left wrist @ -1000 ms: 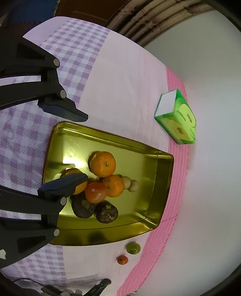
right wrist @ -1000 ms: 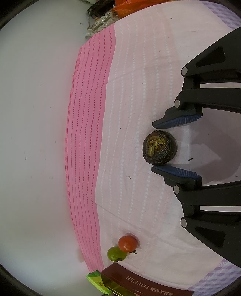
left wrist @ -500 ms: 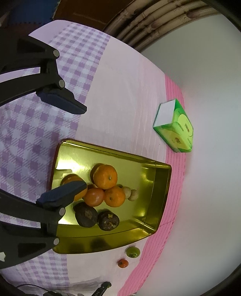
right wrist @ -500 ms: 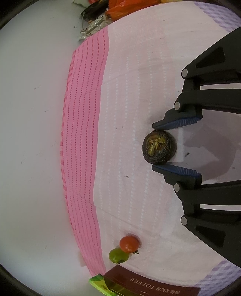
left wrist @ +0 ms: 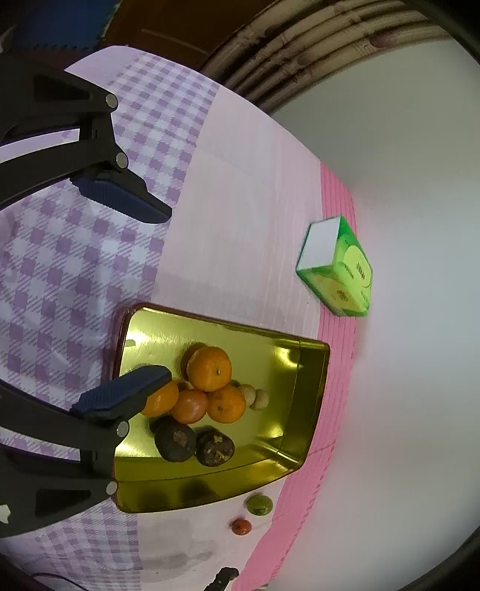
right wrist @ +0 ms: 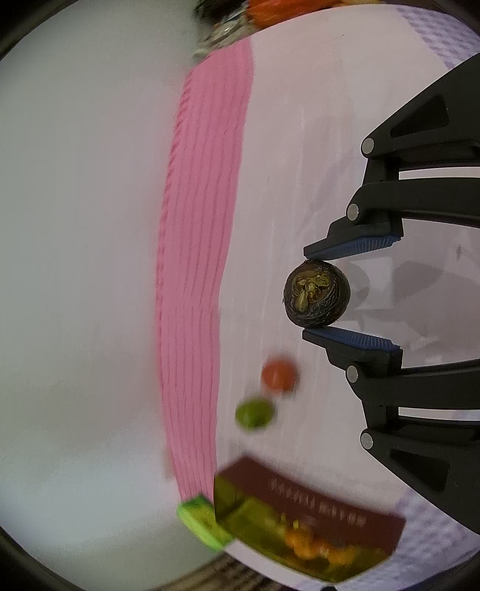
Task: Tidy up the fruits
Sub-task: 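Withdraw the left gripper while the right carries the dark fruit toward the tray, then lower the dark brown fruit into the tray and open the right gripper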
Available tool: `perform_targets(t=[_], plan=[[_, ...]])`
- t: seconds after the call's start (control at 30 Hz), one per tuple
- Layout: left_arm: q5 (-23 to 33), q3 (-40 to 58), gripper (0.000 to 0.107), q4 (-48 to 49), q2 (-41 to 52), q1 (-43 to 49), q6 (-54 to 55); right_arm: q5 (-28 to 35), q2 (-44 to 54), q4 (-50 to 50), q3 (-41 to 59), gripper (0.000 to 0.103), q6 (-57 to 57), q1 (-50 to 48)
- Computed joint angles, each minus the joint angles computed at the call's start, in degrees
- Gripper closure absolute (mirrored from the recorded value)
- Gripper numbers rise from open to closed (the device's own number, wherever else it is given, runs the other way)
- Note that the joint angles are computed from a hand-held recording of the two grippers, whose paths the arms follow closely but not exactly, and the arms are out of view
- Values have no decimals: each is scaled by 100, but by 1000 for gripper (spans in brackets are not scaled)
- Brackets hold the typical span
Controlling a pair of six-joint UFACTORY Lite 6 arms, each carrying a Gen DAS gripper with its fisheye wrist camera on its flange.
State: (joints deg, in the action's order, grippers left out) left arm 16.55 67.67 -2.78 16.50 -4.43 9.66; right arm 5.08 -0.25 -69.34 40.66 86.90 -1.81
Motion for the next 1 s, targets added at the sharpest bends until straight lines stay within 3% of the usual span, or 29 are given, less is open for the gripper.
perform_targets(t=[0.13,0.43,0.7,1.0], plan=[[-18,1,24,14,3,134,-60,254,85,1331,495,65,-1089,845],[103,210,23,-256,109,319,151,612,1223,2461,2151,65,-1943,2356],[148,303,22,-308,222,421,81,784,2569,4314,3698,65,-3690,2948],[142,299,22,-376,226,427,166,1188,3317,4823,4585,65,-4420,3198]])
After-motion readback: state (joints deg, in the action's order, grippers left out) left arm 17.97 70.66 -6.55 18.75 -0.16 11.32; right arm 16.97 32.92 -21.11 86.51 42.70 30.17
